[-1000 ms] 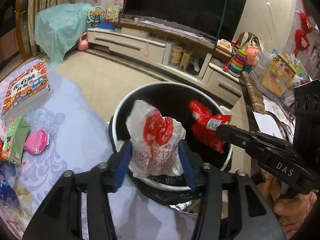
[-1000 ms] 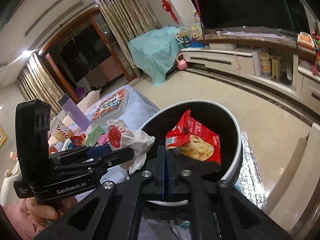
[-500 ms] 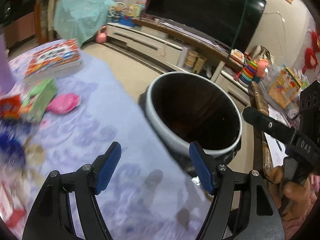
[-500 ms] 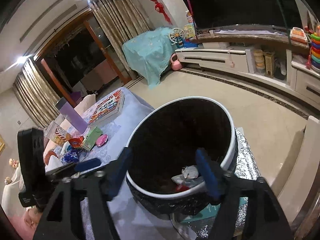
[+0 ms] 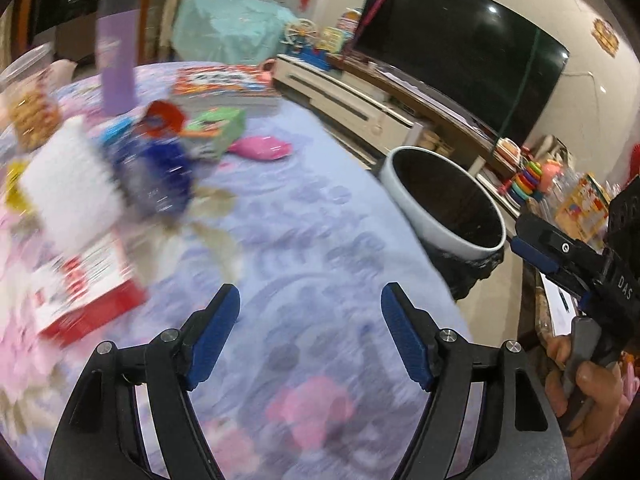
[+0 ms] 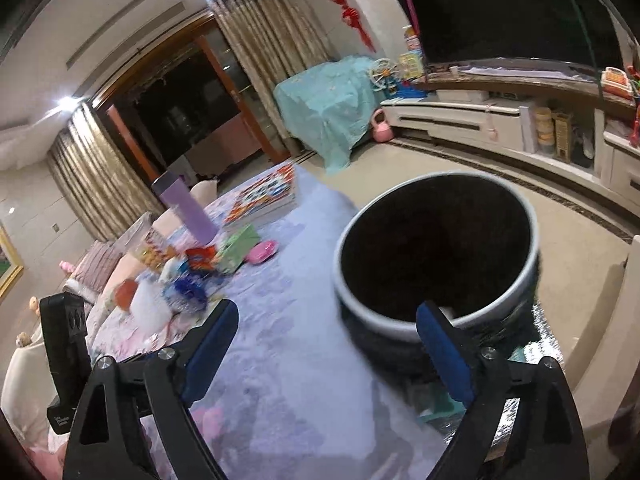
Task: Collect trash
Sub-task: 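Move both open tools away from the bin back over the table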
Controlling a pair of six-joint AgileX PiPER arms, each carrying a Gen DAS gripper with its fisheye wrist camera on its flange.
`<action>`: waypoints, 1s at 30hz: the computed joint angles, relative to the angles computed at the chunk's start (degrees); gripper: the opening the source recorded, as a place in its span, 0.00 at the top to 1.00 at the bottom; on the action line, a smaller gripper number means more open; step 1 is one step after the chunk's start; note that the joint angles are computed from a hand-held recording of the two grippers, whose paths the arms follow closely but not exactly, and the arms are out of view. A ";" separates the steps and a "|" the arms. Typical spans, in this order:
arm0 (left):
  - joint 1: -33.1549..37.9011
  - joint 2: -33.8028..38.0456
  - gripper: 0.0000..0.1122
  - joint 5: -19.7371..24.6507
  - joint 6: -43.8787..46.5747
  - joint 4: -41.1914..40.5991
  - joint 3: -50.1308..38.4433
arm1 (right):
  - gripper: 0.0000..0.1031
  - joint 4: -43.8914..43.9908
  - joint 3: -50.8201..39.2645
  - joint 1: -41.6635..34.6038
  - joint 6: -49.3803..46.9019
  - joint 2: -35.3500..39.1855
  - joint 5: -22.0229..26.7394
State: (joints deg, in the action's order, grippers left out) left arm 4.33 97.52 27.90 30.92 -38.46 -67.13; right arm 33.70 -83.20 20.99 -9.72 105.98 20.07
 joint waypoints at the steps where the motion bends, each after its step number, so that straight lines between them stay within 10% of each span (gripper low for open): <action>1: 1.35 -0.76 0.33 0.31 1.72 -1.34 1.12 | 0.11 -0.95 0.17 0.88 0.93 -0.02 -0.12; 17: 20.63 -7.88 0.27 3.79 21.71 -12.47 11.53 | 0.11 -4.37 -1.77 10.28 6.92 3.55 0.59; 30: 22.67 5.88 0.22 9.96 26.86 -2.08 -4.52 | 0.10 -8.95 -4.90 14.17 12.59 6.62 1.28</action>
